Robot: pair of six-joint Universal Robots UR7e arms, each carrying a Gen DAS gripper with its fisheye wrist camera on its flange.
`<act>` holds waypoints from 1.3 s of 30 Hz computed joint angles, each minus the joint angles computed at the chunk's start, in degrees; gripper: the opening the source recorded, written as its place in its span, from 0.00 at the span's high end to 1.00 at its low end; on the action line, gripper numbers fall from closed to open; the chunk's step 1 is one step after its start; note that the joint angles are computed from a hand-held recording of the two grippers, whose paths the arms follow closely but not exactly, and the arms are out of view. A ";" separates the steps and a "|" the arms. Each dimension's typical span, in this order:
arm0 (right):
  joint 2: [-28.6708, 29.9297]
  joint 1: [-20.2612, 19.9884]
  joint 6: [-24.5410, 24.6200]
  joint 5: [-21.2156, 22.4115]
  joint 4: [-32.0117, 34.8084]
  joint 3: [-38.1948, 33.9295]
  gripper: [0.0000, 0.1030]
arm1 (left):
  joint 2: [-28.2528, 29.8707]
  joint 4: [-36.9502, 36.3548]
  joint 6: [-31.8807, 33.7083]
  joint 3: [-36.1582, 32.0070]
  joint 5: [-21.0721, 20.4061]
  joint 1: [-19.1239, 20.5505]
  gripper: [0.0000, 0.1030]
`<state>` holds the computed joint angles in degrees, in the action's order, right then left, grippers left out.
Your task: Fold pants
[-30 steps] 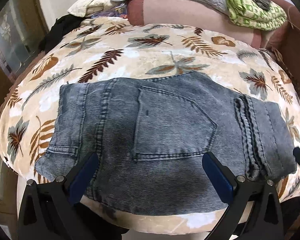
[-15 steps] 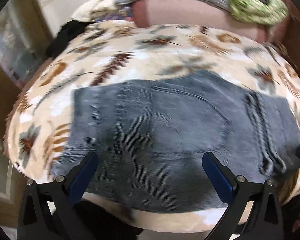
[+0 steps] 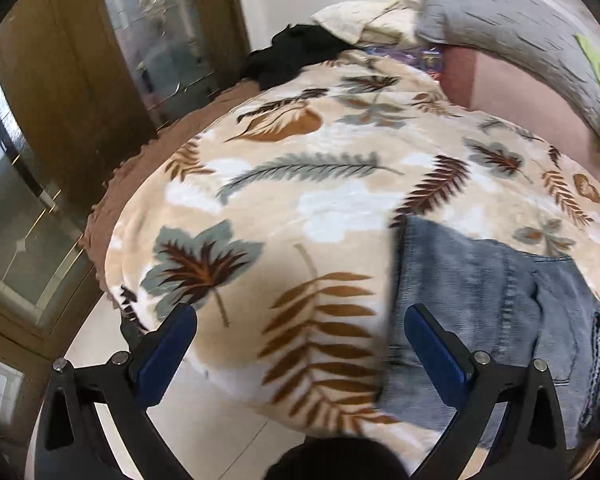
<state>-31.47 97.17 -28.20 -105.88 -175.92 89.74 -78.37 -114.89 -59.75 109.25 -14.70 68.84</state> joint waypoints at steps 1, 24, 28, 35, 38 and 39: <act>-0.74 -0.31 0.09 2.30 -0.87 0.96 0.38 | -0.32 -0.39 0.33 0.27 -0.66 0.37 0.00; -0.94 0.42 -3.50 9.80 -3.22 3.25 0.37 | 2.51 -19.91 16.41 -0.48 -31.43 7.97 0.00; -1.44 -0.47 -0.36 11.12 -2.49 2.74 0.37 | 3.73 -20.17 18.10 -1.43 -35.23 8.14 0.00; -1.55 -1.11 1.88 13.44 -1.97 1.94 0.37 | 7.03 -18.97 18.46 -3.94 -37.63 8.84 0.00; 0.01 -0.36 1.40 13.58 1.75 -1.21 0.38 | 8.25 -21.68 22.12 -3.88 -36.17 7.52 0.08; 0.54 -0.04 0.82 13.58 2.33 -1.92 0.39 | 8.74 -22.16 23.31 -4.16 -36.37 7.34 0.14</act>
